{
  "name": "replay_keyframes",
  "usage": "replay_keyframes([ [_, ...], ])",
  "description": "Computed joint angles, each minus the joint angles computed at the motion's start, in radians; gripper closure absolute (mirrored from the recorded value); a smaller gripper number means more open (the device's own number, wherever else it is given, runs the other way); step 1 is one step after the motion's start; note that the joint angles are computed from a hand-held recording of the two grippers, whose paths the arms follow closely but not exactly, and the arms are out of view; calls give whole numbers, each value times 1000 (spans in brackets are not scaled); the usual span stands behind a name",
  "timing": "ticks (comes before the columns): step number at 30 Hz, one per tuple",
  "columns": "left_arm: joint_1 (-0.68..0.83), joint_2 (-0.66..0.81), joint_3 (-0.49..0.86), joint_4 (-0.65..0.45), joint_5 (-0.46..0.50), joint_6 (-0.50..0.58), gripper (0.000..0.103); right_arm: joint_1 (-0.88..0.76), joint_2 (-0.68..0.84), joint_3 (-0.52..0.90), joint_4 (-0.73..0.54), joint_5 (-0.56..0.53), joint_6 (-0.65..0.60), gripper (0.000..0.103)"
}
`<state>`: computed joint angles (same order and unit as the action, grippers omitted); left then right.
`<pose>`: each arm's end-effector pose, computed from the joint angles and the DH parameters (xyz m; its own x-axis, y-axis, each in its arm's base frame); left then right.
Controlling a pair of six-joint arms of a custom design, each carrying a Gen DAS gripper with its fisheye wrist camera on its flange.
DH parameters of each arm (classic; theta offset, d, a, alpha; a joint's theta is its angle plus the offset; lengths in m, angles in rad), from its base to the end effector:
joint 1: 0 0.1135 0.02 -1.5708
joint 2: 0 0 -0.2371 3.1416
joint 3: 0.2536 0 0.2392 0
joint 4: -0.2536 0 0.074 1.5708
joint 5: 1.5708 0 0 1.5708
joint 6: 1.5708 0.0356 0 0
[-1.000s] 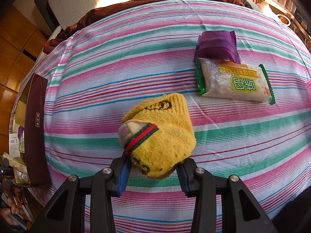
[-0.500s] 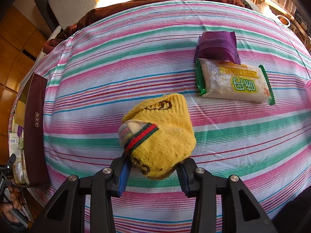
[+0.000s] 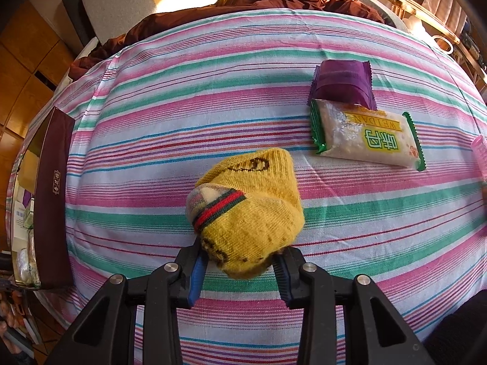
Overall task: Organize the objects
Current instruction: 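Carry the cracker packet into the gold tray and open the left tool, then carry the yellow sock into the gold tray and open the right tool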
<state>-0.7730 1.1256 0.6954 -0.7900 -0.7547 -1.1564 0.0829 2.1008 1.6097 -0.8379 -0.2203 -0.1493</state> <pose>0.1514 -0.1136 0.1916 -0.5821 -0.3637 -0.7272 -0.4784 0.8764 -0.0553 0.3964 0.0407 0.1562 -0.9370 -0.2235 -0.2683 -0.2754 0.9454 0.1742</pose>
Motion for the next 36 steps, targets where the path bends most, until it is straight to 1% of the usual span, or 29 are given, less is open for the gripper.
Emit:
replay_keyframes([
  [3,-13,-24,-1,-41,-18,-26,28,17,-34,-35,11,-31,-1,67],
  [8,-26,-60,-16,-83,-32,-74,28,105,-141,-114,53,-72,17,67],
  [15,-43,-91,-31,-105,-43,-106,26,342,-222,-113,91,-139,88,67],
  [19,-49,-117,-47,-123,-44,-132,26,483,-231,-105,89,-147,87,67],
  [24,-49,-188,-80,-166,-51,-175,22,637,-172,-65,82,-76,73,67],
  [27,-36,-235,-103,-197,-51,-198,19,691,-134,-49,73,-31,62,65],
  [31,-25,-284,-131,-229,-46,-229,19,740,-74,-20,62,44,47,63],
  [33,-19,-303,-142,-233,-41,-230,19,746,-54,-14,58,55,46,59],
  [36,-23,-306,-144,-242,-44,-241,19,744,-64,-35,69,48,43,58],
])
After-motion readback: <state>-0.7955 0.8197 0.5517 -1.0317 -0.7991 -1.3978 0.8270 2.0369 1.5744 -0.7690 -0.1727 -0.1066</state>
